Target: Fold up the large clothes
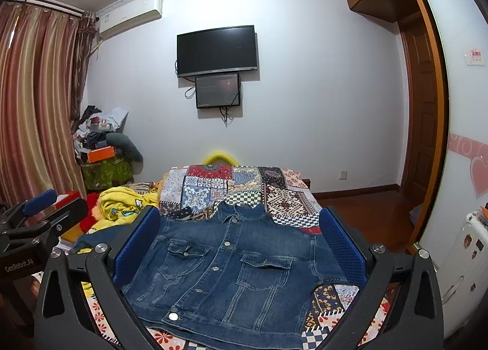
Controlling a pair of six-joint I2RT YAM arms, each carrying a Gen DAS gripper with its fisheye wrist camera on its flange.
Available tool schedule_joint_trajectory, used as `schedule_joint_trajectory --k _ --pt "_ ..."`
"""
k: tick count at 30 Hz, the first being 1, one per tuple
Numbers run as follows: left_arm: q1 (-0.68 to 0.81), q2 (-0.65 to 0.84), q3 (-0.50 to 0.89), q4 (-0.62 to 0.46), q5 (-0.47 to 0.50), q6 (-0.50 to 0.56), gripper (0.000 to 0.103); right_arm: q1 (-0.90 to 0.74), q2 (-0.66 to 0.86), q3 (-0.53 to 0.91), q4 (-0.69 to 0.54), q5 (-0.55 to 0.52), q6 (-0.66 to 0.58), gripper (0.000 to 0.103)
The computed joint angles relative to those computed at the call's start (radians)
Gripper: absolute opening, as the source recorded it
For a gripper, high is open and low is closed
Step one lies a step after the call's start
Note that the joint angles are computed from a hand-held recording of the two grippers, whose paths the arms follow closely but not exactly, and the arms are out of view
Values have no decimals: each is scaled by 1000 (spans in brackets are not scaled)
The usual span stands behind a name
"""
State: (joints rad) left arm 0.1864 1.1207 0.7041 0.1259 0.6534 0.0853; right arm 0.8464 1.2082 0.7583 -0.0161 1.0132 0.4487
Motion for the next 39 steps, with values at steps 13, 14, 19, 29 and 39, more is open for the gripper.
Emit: schedule_joint_trajectory --k 13,14,19,29,39 --pt "-4 2 3 -3 -2 3 103 -3 -1 -3 1 -4 2 103" --pt "-6 1 2 -3 -4 5 103 -4 2 -1 -1 -5 3 103" --pt "-19 8 1 2 -17 7 103 -13 7 -1 -7 -16 17 103" --pt "-39 64 20 8 -39 11 103 -52 26 4 -22 -55 36 103" --pt "-55 241 106 39 -86 15 103 -152 95 30 -30 -157 59 103"
